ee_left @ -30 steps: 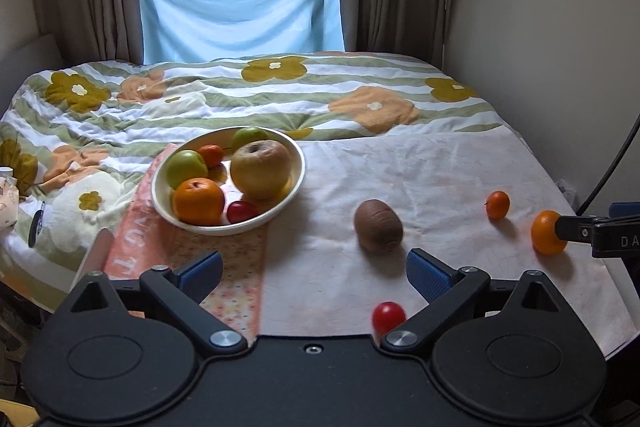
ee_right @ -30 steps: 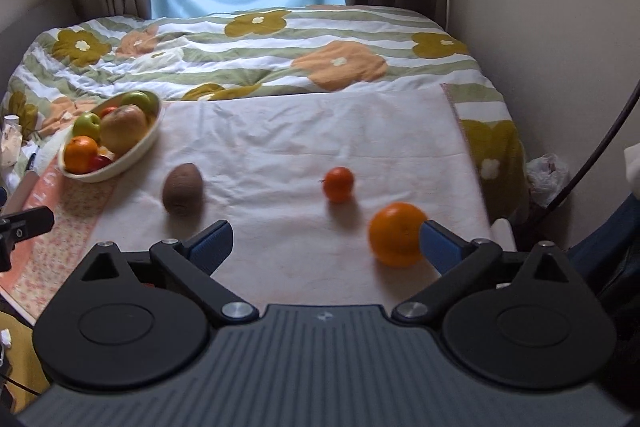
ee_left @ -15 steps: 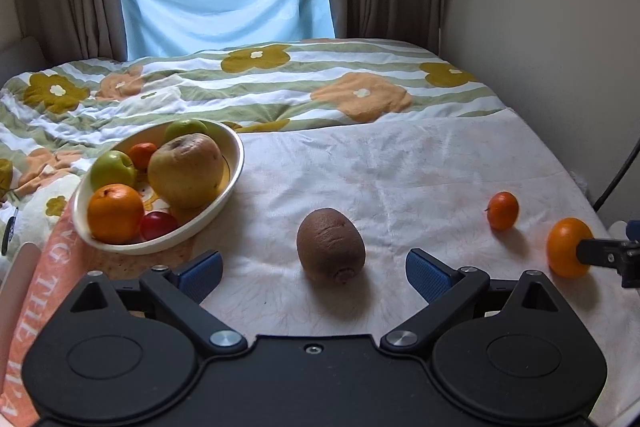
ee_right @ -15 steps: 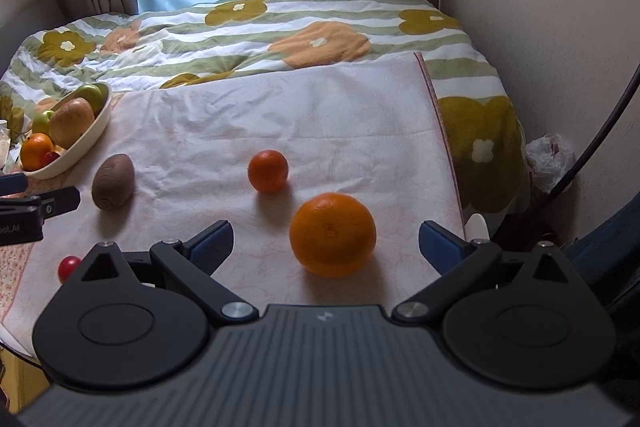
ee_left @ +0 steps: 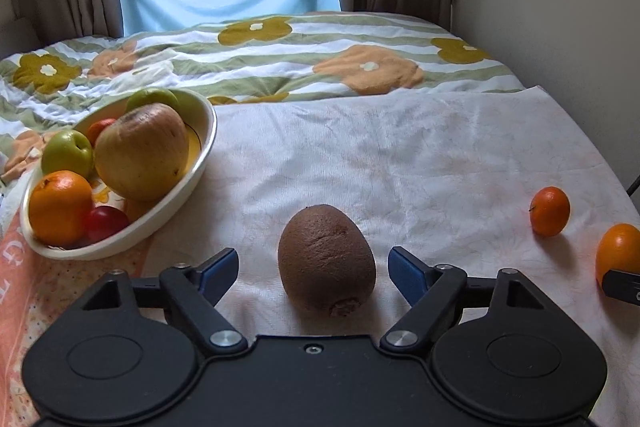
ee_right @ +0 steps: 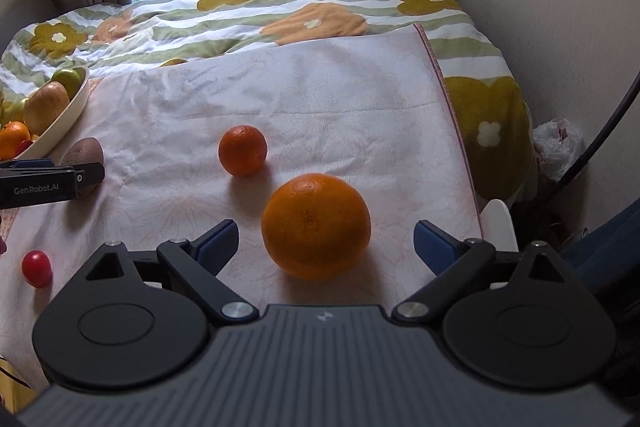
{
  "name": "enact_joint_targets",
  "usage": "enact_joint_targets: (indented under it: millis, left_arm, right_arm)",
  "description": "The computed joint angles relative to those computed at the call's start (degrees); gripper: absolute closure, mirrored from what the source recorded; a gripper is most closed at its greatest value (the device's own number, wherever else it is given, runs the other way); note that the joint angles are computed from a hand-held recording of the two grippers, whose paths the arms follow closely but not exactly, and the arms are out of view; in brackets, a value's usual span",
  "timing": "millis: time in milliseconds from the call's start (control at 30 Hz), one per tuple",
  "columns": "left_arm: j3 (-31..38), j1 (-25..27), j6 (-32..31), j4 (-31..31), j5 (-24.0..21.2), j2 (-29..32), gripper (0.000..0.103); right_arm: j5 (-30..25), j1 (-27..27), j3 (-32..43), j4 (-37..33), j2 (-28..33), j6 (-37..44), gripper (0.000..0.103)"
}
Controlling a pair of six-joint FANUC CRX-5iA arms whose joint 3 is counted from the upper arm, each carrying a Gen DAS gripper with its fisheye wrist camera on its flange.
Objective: Organize fruits
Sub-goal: 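Grasp another large orange with the right gripper while the left gripper grasps the kiwi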
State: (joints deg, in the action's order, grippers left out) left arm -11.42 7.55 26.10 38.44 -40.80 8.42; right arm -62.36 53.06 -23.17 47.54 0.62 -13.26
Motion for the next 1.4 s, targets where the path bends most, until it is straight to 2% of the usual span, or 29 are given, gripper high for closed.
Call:
enact_joint_targets:
  millis: [67,133,300,367,700,833,1200,1400]
  left_arm:
    - [1.09,0.07,1.7,-1.2,-1.29,0.74,0.032]
    - [1.49,0.13,2.45,-1.49,-1.84,1.05,0.034]
    - [1.53,0.44,1.17,0.18,-2.95,1.3,0.048]
    - [1.56,0.37,1.07,0.02,-3.02,1.14,0.05]
    - [1.79,1.1,0.55,0.17,-4.42,0.9,0.052]
    - [0.99,1.29,-0.35,0.92,-4.59,0.24,0.053]
    - [-3.73,2.14,-5.98,8.44,-2.66,-3.74,0.053]
    - [-5.59,3.51,-7.88,12.32,-3.35,-6.59,0.053]
  right_arm:
    - [0.77,-0.36,-0.05,-0.06,0.18,0.06,0.0]
    - [1.23,-0.7,0.08,-0.1,0.44,0.06,0.002]
    - [1.66,-1.02,0.16,-0.15,0.62,0.38,0.007]
    - [2.0,-1.32,0.28,-0.31,0.8,0.87,0.008]
    - [3.72,-2.53,0.38,-0.01,1.51,1.51,0.02]
    - [3.25,-2.63,0.72,0.28,1.94,2.09,0.028]
    - [2.84,-1.67,0.93,2.23,0.89,1.51,0.029]
    - [1.98,-0.53,2.41,2.77,0.55,2.48,0.029]
